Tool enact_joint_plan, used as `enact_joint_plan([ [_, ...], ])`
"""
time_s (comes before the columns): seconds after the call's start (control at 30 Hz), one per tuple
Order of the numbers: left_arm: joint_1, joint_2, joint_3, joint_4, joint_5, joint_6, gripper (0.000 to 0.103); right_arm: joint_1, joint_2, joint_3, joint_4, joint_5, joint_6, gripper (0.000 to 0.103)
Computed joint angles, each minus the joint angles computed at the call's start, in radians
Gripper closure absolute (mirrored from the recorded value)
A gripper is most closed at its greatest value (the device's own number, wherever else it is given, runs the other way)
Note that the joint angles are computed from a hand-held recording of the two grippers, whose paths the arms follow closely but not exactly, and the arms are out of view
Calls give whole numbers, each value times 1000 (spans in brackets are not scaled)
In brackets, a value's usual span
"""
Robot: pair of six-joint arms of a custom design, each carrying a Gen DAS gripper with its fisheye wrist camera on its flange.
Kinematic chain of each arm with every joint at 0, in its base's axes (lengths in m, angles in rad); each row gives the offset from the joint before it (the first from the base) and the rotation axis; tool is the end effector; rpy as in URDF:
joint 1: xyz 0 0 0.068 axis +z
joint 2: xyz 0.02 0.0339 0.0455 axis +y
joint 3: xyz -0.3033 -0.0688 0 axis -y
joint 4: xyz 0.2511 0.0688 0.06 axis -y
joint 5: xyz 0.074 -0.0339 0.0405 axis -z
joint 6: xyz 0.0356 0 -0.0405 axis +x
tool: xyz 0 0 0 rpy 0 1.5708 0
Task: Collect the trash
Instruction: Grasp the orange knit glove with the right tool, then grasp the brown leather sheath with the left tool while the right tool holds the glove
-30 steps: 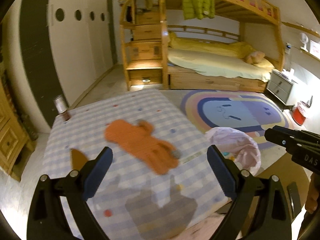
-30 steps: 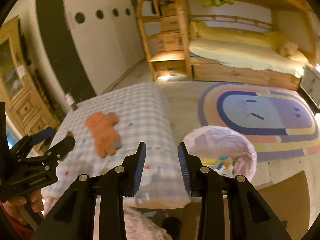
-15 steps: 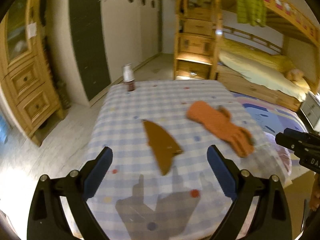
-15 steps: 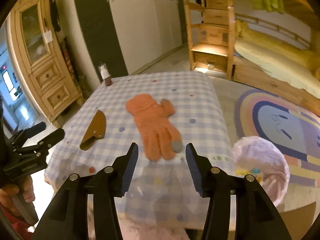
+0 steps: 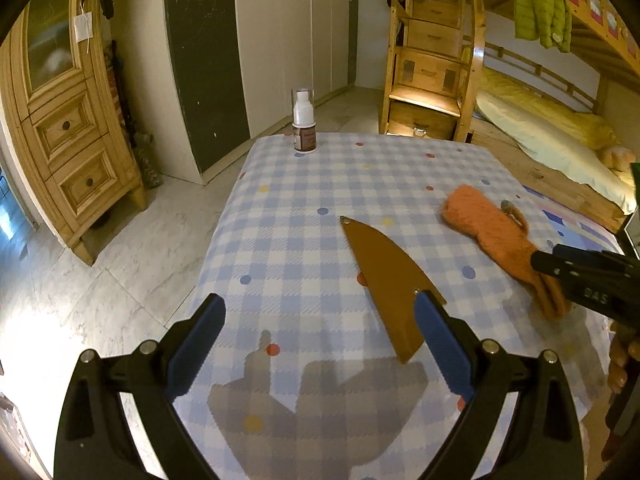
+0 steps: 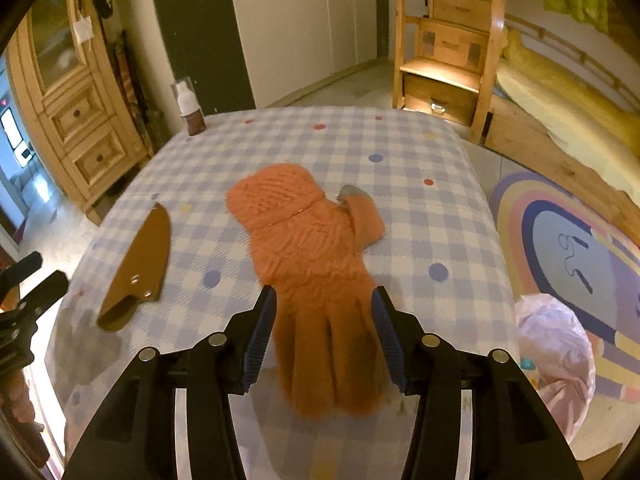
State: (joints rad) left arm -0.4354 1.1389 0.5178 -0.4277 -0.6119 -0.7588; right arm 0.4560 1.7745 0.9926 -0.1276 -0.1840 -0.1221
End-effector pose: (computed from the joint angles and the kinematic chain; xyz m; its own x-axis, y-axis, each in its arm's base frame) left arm 0.1751 -0.0589 0.2022 -0.6292 -0.3285 -0.7044 -0.4787 0.8778 0.0183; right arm 0.3282 0.1682 0.1901 -0.6383 -0.4464 -0.6272 -0.6161 0.7847 0.0685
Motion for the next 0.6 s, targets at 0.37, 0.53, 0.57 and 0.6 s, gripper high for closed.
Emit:
enact_joint_plan([
  [0.37,-13,14,-25,34,42,-15,11,17,27,-6,10,37,-24,78],
  [0.53,-57,18,-18,14,32,-42,11,12,-30,-69,27,-17,-11,89],
  [0.57,-62,21,-15,12,28,-43,11,5,-63,-92,44,-36,5,89],
  [0.6,-67,24,-10,10,26,-43,11,2,-94,-110,61,-43,19,89],
])
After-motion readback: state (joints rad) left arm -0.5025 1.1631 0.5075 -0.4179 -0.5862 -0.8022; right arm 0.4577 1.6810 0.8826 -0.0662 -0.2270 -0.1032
